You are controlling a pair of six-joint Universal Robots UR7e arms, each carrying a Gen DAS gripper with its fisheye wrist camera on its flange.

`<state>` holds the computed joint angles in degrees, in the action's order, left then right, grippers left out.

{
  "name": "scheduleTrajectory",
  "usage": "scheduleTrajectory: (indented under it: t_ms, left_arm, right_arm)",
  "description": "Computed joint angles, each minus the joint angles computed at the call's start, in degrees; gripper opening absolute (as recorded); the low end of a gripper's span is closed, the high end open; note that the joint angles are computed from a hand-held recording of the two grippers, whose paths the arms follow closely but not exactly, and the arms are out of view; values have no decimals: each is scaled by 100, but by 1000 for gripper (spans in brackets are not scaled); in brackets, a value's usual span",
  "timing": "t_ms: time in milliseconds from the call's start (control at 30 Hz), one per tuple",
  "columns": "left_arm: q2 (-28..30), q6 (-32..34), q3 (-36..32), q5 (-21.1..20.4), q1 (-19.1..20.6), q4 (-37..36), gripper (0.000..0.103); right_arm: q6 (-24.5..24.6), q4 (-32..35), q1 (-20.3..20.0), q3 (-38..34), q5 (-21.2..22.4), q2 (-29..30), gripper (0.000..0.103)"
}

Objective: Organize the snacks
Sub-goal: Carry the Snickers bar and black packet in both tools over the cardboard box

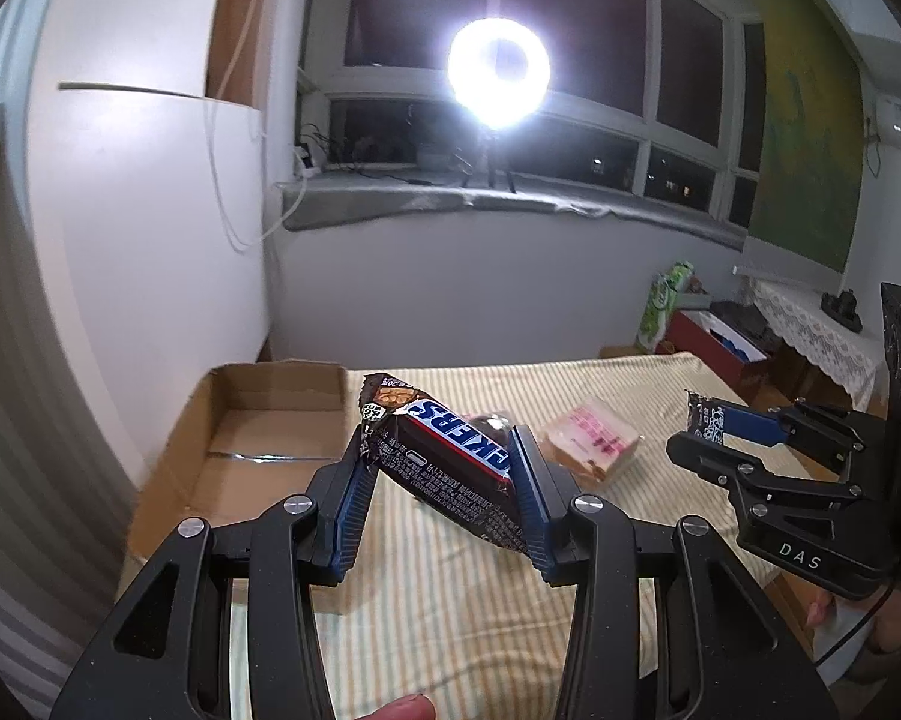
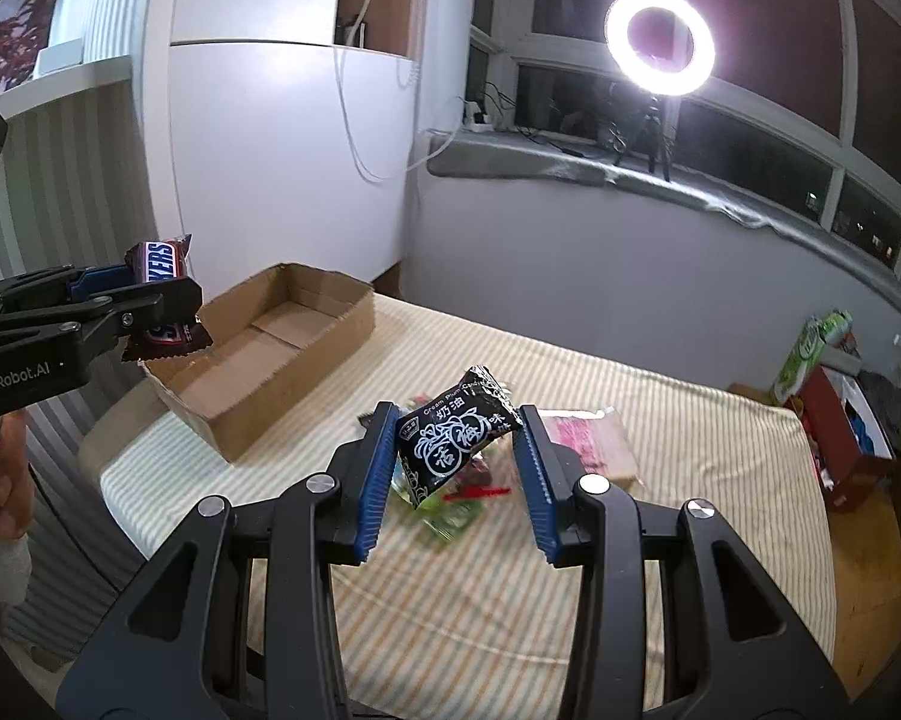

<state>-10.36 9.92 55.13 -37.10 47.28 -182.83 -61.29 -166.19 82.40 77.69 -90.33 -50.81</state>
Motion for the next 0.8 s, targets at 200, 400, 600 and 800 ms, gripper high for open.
scheduleTrajectory:
  t_ms: [200,400,600,800]
  left_arm:
    - [-234,72,363,125,10,-387,42]
    - [-410,77,647,282,31,-714,42]
    - [-577,30,916,484,83,-967,42]
    - [-681,-25,1075,717,156,-1150,42]
  right_arm:
    - [-105,-59,172,77,-32,79,41]
    - [-195,-46,344,97,-32,215,41]
    - [-265,88,512,3,-7,417,41]
    - [-348,324,672,-193,59,671,41]
